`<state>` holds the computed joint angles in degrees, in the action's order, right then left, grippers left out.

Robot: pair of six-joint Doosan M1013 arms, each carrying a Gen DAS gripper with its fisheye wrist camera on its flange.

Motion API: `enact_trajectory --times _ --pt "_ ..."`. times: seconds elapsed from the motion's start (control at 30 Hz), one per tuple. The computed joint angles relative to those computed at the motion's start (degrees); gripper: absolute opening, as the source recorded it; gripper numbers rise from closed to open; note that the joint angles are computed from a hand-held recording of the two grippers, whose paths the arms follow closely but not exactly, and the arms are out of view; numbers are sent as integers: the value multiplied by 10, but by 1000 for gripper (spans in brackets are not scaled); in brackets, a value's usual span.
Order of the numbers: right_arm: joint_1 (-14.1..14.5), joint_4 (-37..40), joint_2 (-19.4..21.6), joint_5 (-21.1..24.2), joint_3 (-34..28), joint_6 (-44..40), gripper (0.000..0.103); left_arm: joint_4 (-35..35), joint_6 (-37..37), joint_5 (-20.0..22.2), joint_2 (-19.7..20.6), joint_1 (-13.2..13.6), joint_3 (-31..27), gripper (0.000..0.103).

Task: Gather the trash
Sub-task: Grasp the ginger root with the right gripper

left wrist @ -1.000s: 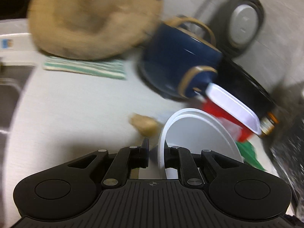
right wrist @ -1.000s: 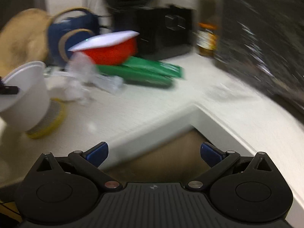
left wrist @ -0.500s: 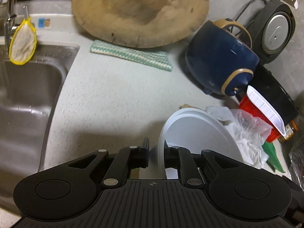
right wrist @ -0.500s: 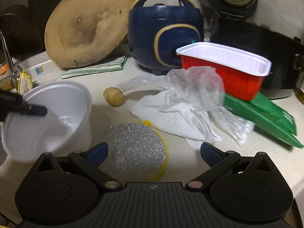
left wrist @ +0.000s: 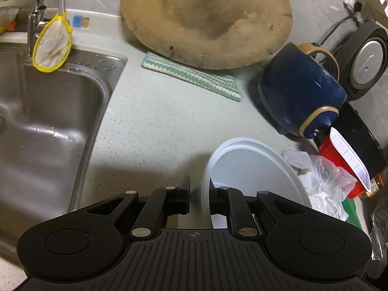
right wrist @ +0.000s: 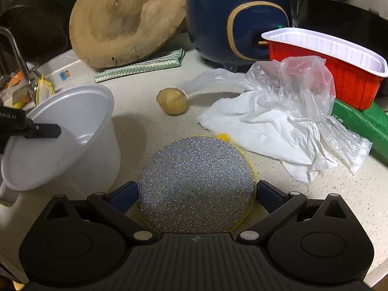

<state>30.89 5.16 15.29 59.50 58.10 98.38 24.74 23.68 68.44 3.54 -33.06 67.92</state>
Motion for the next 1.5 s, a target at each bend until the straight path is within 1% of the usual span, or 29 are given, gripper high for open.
enact_trajectory --times 0.17,0.23,0.27,0.3,0.33,0.4,0.43,0.47,0.53,0.57,0.6,0.7,0.77,0.83,0.87,0.9,0.97,1.07,1.17,1.27,1.4,1.47,1.5 --pt "-8 17 7 23 -16 15 103 2 -7 -7 -4 2 5 15" --pt "-9 24 12 41 -28 2 103 8 -17 -12 -9 3 12 15" --pt "-12 35 18 59 -40 -10 102 14 -25 -15 -12 3 16 15" --pt "-16 49 25 77 -54 -19 96 21 -35 -18 -16 3 21 15" --pt "-17 52 25 73 -57 -18 95 28 -46 -19 -19 4 25 15" --pt "-11 36 18 23 -48 -23 95 40 -67 -16 -25 5 34 15" --pt "-6 25 20 6 -53 -31 95 42 -72 -14 -27 7 35 15" --pt "-2 20 26 3 -64 -40 95 44 -79 -13 -29 9 38 15" --pt "4 20 52 23 -106 -58 91 46 -87 -13 -33 13 44 15" --pt "7 16 67 37 -130 -64 85 45 -88 -14 -35 14 47 15" --pt "11 10 82 47 -153 -65 84 44 -90 -16 -37 16 49 15" --pt "21 -25 132 72 -224 -44 84 36 -89 -24 -43 20 56 15" --pt "21 -28 163 98 -270 -42 82 31 -86 -32 -47 22 62 15" --pt "23 -33 197 144 -328 -54 65 27 -86 -35 -49 24 65 15" --pt "25 -38 206 160 -343 -60 45 24 -85 -36 -49 26 66 15" --pt "27 -45 213 175 -357 -64 39 21 -84 -38 -49 27 67 15" --pt "28 -50 207 174 -349 -63 39 15 -79 -41 -46 30 65 15" --pt "22 -24 168 134 -290 -52 38 2 -62 -50 -38 31 57 15" --pt "14 -1 118 83 -221 -38 38 -16 -32 -63 -26 29 44 15" --pt "4 5 71 49 -156 -10 38 -41 8 -80 -12 23 28 15" --pt "-7 -29 9 19 -67 45 38 -82 79 -84 20 9 -12 14" --pt "-10 -71 -28 -3 -14 87 38 -100 123 -83 39 -3 -39 14" --pt "-12 -91 -42 -10 6 106 38 -114 157 -83 51 -10 -57 15"
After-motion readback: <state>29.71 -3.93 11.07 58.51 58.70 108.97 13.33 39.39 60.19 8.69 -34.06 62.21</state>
